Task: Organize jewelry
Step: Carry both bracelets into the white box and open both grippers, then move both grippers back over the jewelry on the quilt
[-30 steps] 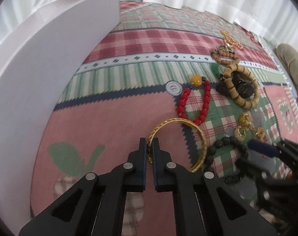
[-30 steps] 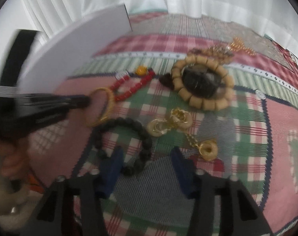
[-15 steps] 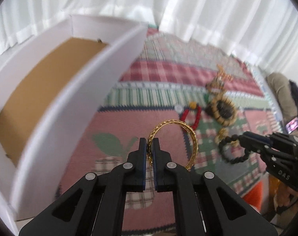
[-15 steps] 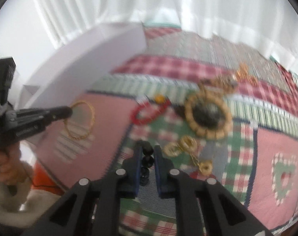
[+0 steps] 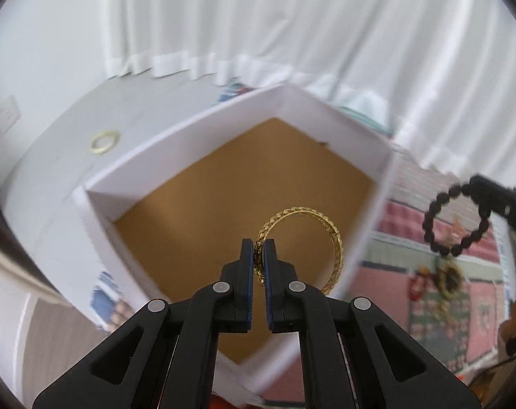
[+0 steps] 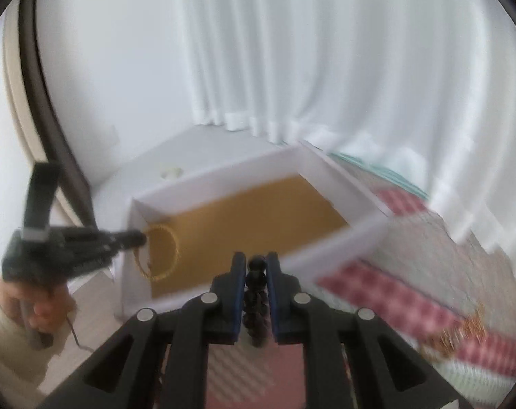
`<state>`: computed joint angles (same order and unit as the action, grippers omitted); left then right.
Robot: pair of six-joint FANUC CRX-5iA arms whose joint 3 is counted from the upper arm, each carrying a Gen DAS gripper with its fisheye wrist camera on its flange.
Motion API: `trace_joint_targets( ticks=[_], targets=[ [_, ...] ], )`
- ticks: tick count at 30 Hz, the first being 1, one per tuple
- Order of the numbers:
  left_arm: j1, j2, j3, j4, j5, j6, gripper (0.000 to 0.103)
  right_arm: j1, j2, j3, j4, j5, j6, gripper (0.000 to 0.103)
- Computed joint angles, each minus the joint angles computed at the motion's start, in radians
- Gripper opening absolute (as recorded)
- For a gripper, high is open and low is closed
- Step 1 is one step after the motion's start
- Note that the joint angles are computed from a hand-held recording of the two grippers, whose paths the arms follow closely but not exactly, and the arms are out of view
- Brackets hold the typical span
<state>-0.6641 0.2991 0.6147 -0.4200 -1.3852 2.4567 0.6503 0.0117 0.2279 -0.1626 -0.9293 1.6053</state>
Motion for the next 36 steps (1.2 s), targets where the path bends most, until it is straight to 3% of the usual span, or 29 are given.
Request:
trace_joint_targets(
  ticks=[6, 12, 13, 14, 15, 16, 19, 24, 29, 36],
  targets=[
    [0.07, 0.0, -0.067, 0.016, 0.013, 0.008, 0.004, 0.018, 0.269, 0.282, -0.09, -0.136, 0.015, 0.013],
    [0.101, 0.012, -0.104, 0.015, 0.028, 0.003, 0.009, 0.038, 0.375, 0.348, -0.097, -0.168, 0.003, 0.014],
    [0.099, 0.021, -0.095, 0.003, 0.017, 0.0, 0.023, 0.04, 0.372, 0.338, -0.089, -0.157, -0.006, 0.014],
    [0.091, 0.029, -0.084, -0.015, -0.001, 0.002, 0.046, 0.043, 0.363, 0.322, -0.077, -0.142, -0.018, 0.021],
    [0.078, 0.032, -0.075, -0.043, -0.018, 0.012, 0.055, 0.044, 0.354, 0.31, -0.07, -0.129, -0.03, 0.035],
    [0.056, 0.028, -0.072, -0.084, -0.027, 0.032, 0.066, 0.045, 0.338, 0.289, -0.063, -0.107, -0.04, 0.04],
    [0.014, 0.009, -0.075, -0.131, -0.024, 0.056, 0.073, 0.053, 0.261, 0.204, -0.009, -0.05, -0.059, 0.044],
    [-0.093, 0.0, -0.042, -0.203, 0.01, 0.108, 0.097, 0.081, 0.081, -0.021, 0.144, 0.074, -0.138, 0.066],
    [-0.194, 0.045, 0.027, -0.25, 0.056, 0.087, 0.099, 0.097, -0.095, -0.247, 0.327, 0.134, -0.291, 0.068],
    [-0.249, 0.154, 0.118, -0.134, 0.135, -0.004, 0.099, 0.103, -0.353, -0.572, 0.599, 0.145, -0.559, 0.068]
  ],
)
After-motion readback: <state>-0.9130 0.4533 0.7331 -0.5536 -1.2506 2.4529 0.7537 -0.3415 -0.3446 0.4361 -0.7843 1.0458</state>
